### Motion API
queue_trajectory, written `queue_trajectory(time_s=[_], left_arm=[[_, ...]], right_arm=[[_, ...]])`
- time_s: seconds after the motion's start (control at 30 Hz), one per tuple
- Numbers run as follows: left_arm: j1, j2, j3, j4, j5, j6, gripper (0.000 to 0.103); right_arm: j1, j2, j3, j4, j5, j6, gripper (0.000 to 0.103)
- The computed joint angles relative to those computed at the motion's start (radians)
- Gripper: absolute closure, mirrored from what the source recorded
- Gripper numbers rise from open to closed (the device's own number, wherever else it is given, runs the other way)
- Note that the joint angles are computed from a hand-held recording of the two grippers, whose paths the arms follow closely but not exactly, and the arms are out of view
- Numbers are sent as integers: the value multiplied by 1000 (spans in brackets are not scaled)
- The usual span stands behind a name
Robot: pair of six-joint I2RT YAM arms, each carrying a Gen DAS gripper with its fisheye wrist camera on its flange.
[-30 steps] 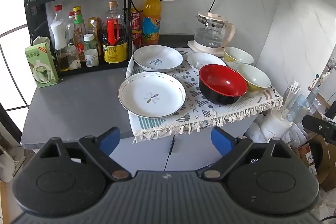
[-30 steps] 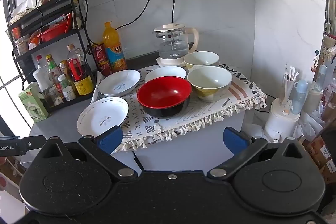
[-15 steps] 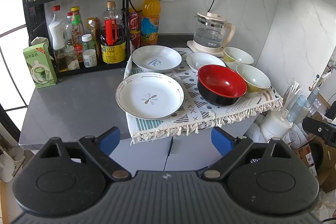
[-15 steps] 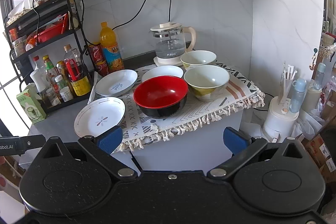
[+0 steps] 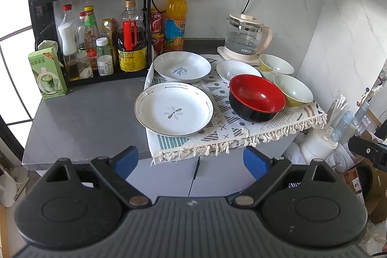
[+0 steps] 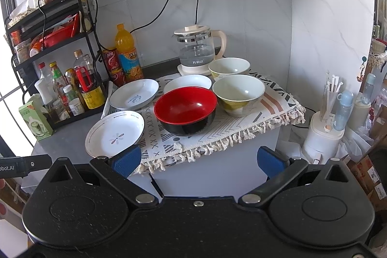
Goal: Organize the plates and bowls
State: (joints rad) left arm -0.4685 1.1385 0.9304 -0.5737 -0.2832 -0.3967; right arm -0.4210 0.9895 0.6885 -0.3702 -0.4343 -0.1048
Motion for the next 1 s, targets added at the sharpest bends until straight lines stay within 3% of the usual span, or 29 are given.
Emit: queue_trajectory(time_s=[1.0], left_arm=[[68,119,66,53,39,36,11]], right_arm=[[74,145,57,109,49,23,0]])
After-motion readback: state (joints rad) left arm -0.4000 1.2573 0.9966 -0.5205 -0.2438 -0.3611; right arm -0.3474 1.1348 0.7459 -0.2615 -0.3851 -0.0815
